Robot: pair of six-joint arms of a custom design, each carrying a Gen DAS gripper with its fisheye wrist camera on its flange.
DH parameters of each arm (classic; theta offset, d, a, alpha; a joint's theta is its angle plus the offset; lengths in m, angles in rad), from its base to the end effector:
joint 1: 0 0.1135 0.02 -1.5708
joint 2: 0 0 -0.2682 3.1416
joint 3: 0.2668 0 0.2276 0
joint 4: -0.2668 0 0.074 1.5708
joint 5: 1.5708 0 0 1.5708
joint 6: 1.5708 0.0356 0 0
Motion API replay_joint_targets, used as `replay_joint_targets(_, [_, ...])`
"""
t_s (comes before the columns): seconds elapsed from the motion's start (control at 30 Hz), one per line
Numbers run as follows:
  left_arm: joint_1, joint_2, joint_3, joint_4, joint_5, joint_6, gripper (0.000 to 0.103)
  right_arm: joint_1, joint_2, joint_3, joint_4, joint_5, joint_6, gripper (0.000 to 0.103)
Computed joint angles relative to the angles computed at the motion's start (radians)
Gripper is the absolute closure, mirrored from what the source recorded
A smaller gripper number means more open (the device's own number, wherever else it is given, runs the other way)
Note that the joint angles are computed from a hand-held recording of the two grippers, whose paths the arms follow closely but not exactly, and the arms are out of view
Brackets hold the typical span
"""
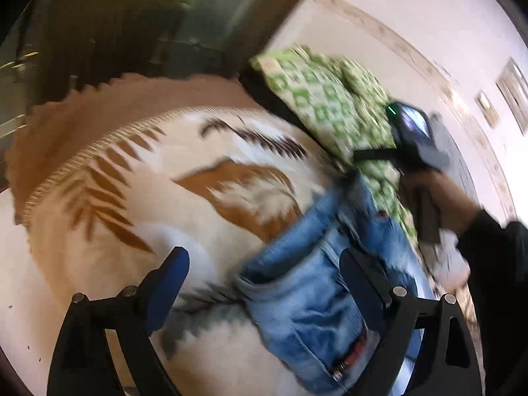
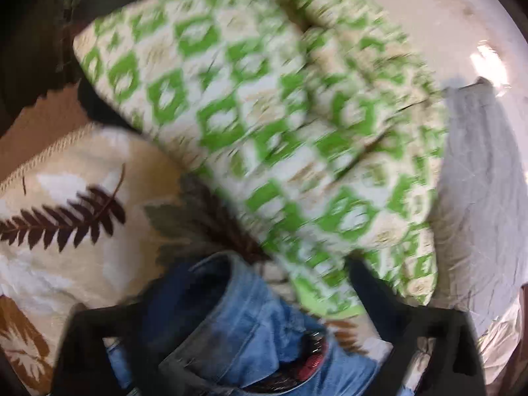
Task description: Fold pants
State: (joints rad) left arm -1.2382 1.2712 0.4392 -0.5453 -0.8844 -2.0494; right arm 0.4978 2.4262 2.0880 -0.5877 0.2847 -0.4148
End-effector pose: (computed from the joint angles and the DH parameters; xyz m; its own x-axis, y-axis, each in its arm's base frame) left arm 0.0755 -0.1343 0.1531 -0.3411 -0.7356 -0.5852 -0.5379 0.6633 -0.5203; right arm 0.4568 0.2369 0.1867 -0.5177 -0.7216 -0.4597 -0.5666 0.6918 -0.4477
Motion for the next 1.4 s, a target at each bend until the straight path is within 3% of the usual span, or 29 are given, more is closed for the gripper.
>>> replay_joint_targets(0.07, [-0.002, 0.006, -0.001, 0.001, -0.007, -0.017, 0.008, -0.016, -0.013, 0.002, -0.021, -0.009, 0.005, 0.003])
replay_joint_targets(0.33, [0.070, 0.087, 0.049, 0.288, 0.009, 0.354, 0.003, -0.182, -0.263, -0.214, 0.009, -0.089, -0.062, 0.003])
replay_joint_targets(0.5, [0.082, 0.216, 0.182, 0.394, 0.003, 0.558, 0.003, -0.418, -0.456, -0.257, -0.073, -0.205, -0.143, 0.003])
replay_joint_targets(0.6, [0.094, 0.308, 0.309, 0.422, 0.012, 0.694, 0.003, -0.642, -0.555, -0.237, -0.156, -0.323, -0.237, 0.003])
replay_joint_targets(0.73, [0.110, 0.441, 0.580, 0.316, 0.019, 0.828, 0.003, -0.946, -0.570, -0.078, -0.323, -0.515, -0.357, 0.003])
replay_joint_targets(0.87, [0.136, 0.606, 0.904, 0.177, 0.099, 0.991, 0.003, -1.205, -0.491, 0.105, -0.508, -0.669, -0.501, 0.002])
replay_joint_targets(1.0, [0.149, 0.765, 1.207, 0.044, 0.207, 1.115, 0.003, -1.416, -0.424, 0.151, -0.605, -0.782, -0.607, 0.002])
replay_joint_targets(1.13, [0.130, 0.915, 1.503, -0.169, 0.213, 1.181, 0.003, -1.538, -0.331, 0.171, -0.648, -0.830, -0.631, 0.002])
replay_joint_targets(1.3, [0.095, 0.981, 1.658, -0.285, 0.173, 1.193, 0.003, -1.598, -0.243, 0.236, -0.688, -0.877, -0.611, 0.002])
replay_joint_targets(1.4, [0.085, 0.991, 1.686, -0.328, 0.149, 1.178, 0.003, -1.603, -0.259, 0.200, -0.658, -0.897, -0.603, 0.002])
